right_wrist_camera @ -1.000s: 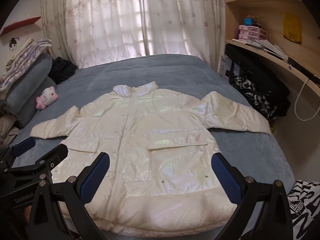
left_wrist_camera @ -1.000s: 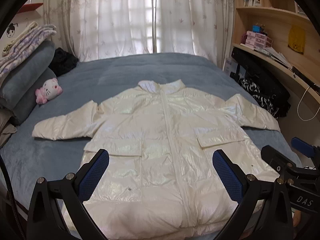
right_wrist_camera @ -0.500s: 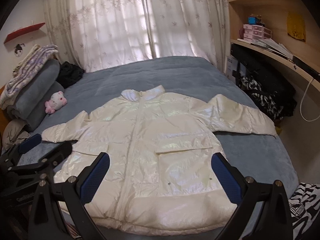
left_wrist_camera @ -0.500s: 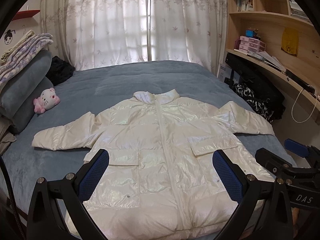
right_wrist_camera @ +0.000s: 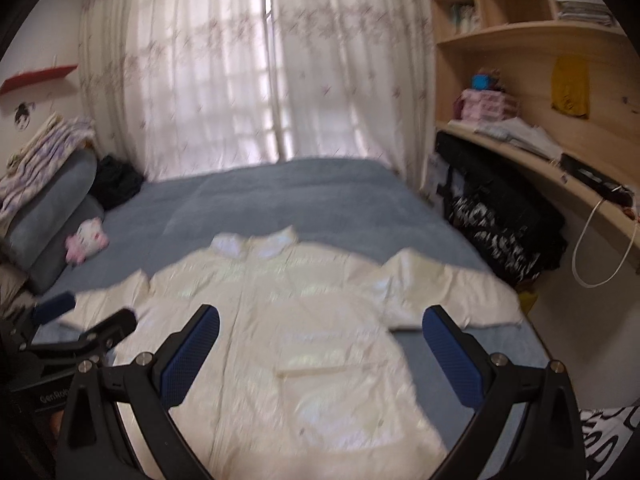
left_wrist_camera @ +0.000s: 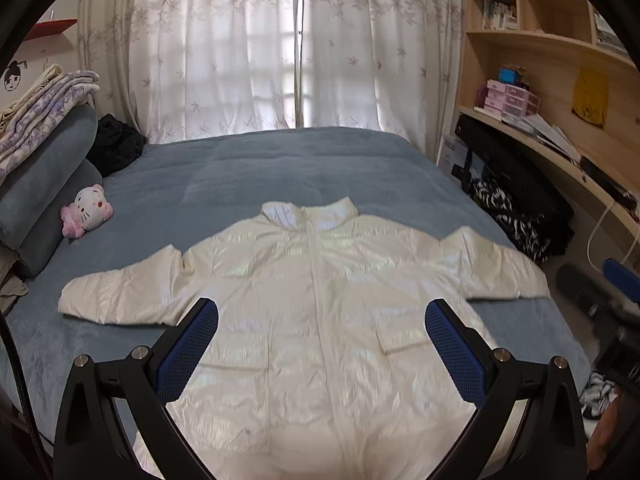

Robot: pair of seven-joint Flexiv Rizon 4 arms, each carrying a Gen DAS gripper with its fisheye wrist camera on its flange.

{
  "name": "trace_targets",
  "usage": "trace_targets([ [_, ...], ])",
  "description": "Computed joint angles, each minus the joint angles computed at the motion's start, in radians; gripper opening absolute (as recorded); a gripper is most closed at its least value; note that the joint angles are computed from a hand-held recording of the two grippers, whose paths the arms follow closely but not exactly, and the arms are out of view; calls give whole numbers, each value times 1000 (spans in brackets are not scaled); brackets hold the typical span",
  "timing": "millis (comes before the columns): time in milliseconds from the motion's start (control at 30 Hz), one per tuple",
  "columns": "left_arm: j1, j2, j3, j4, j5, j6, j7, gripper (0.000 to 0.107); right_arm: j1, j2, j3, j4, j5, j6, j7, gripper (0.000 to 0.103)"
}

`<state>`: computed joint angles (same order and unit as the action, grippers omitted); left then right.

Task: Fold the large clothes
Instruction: 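Grasp the white jacket's sleeve cuff with the right tool and lift it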

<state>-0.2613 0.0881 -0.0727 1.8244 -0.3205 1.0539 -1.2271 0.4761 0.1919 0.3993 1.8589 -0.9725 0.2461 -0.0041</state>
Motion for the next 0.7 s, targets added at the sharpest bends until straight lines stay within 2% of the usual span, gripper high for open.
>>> trace_targets([
  [200, 8, -117, -42, -166, 142, 37, -106, 102, -72, 34, -36, 6, -66, -45, 17, 102],
  [367, -18, -263, -58, -387, 196, -61, -196, 102, -161, 62, -86, 9, -39, -63, -28, 102],
  [500, -86, -426, -33, -614, 298, -121, -322, 102, -246, 91, -152, 36, 32, 3, -88, 100],
  [700, -191, -673, 23, -939, 384, -251, -450, 102, -361, 114, -282, 141, 276, 243, -202, 90],
])
